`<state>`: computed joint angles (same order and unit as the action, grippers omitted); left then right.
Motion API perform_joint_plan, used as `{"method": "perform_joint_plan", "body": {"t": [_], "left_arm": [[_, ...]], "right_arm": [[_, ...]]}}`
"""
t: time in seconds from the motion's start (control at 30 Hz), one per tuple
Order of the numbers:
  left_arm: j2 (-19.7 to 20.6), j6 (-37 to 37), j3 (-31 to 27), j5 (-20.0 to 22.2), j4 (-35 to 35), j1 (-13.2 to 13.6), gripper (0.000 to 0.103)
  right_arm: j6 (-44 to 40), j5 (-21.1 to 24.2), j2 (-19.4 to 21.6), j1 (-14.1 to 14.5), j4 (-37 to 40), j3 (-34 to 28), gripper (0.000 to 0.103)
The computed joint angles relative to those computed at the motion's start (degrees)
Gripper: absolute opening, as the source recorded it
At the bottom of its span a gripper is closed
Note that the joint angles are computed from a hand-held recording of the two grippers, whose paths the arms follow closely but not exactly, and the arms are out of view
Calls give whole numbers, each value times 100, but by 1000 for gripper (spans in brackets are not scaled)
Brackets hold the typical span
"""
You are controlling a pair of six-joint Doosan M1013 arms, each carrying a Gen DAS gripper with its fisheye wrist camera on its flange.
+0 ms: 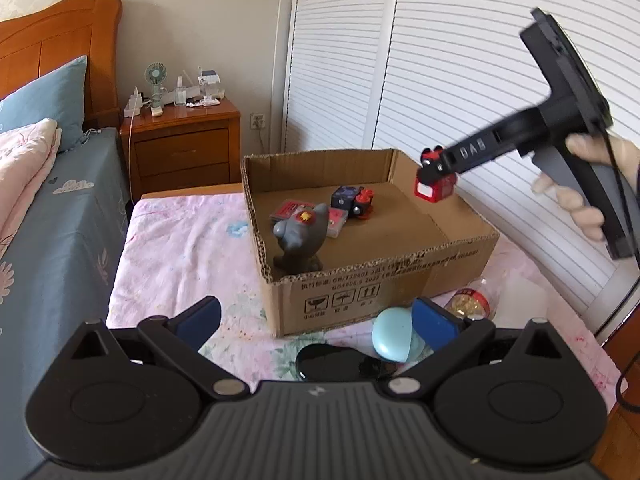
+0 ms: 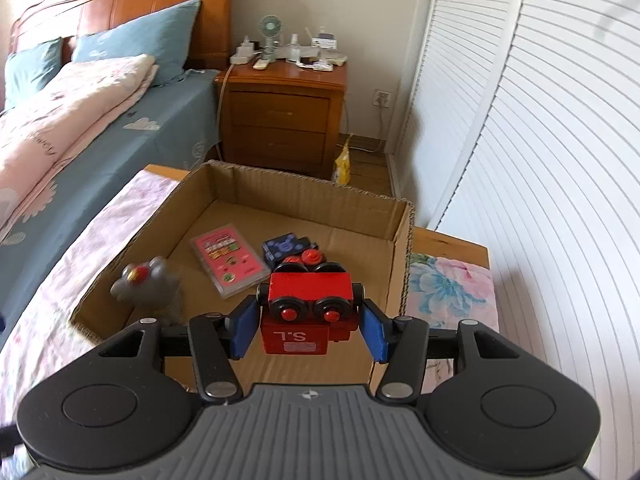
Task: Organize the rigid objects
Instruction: 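Lift both toys over the box and release them inside, then move both tools back toward the black pad and clear cups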
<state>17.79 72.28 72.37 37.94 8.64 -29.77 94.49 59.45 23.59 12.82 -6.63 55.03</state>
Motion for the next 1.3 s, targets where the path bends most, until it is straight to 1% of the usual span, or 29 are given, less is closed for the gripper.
{"method": "perform_joint_plan", "body": {"t": [0.03,0.07,0.1,0.13,0.37,0.47,0.67,0.77,1.0,1.13,1.3], "left_arm": [[-4,4,6,7,-1,-4,101],[-7,19,8,27,1,-11,101],[-9,26,6,53,9,-20,101],[-7,38,-3,77,13,-26,101],[-15,108,-13,140,-61,-62,101],[-31,-16,-7,193,116,-99,101],[-99,-213,67,246,385,-151,101],[-106,-251,84,299,471,-191,101],[-37,-56,16,496,333,-261,101],[-8,150,7,577,189,-291,101],[89,565,-52,897,-29,-332,101]], "right_arm": [[66,-60,-5,1,-31,10,80],[135,-150,-30,6,-87,52,96],[176,-251,-73,10,-110,116,102],[158,-327,-113,4,-71,167,103],[-113,-500,-386,41,92,519,103],[-262,-622,-539,58,194,738,103],[-453,-1046,-912,25,434,1312,103],[-551,-1191,-1087,-49,570,1588,103],[-722,-1361,-1342,-311,921,2101,103],[-612,-1380,-1418,-465,1123,2348,103],[-368,-1499,-1539,-561,1131,2675,103]]}}
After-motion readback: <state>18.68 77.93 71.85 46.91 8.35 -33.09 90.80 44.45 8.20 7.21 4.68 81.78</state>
